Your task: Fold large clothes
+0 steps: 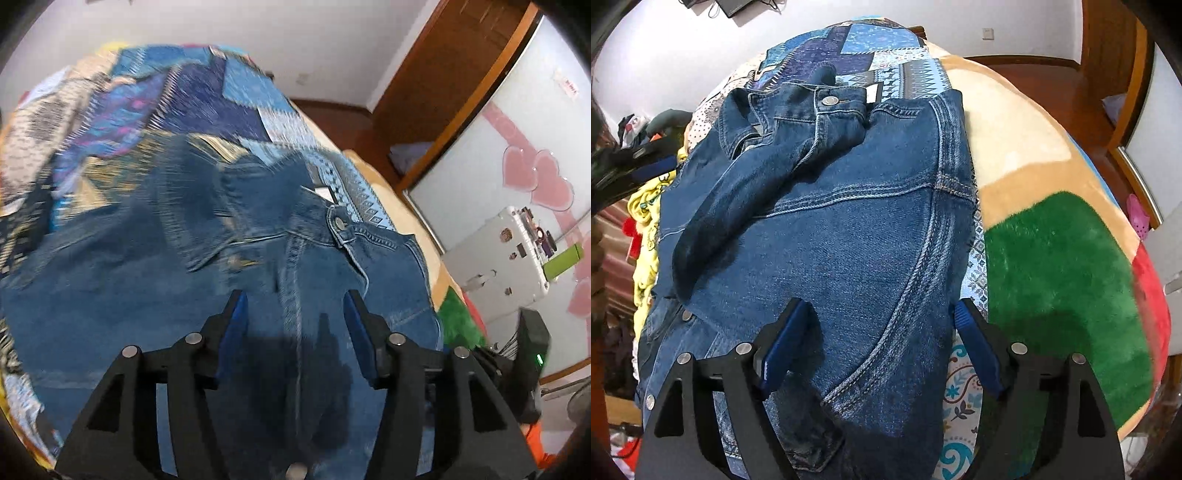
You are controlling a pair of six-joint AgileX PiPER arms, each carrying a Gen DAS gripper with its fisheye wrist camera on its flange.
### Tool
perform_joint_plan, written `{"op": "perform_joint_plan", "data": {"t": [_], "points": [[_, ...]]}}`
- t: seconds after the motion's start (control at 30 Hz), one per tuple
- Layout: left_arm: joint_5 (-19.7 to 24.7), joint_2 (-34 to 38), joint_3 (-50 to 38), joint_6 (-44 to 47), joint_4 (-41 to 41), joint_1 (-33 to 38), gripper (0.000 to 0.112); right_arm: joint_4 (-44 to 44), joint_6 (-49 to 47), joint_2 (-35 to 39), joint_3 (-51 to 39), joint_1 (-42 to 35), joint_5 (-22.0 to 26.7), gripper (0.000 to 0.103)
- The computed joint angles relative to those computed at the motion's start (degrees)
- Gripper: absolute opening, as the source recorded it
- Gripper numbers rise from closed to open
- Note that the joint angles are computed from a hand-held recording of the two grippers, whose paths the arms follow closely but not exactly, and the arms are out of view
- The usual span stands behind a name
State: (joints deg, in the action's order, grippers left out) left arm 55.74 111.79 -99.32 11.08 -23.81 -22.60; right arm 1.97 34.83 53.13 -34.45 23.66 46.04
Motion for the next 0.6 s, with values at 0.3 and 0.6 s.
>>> {"op": "perform_joint_plan", "data": {"t": [0.3,0.6], "points": [[11.86,25.04,-32.27,-9.91,4.33,-3.21,0.053,3.3,-8.18,0.06,1.33,-3.07,-3.11,0.084],[-0.44,20.26,-23.96,-5.85,14.35,-9.99,0.017,3.45,-10.39,1.64,1.21,-3.92,-5.05,0.088]]}}
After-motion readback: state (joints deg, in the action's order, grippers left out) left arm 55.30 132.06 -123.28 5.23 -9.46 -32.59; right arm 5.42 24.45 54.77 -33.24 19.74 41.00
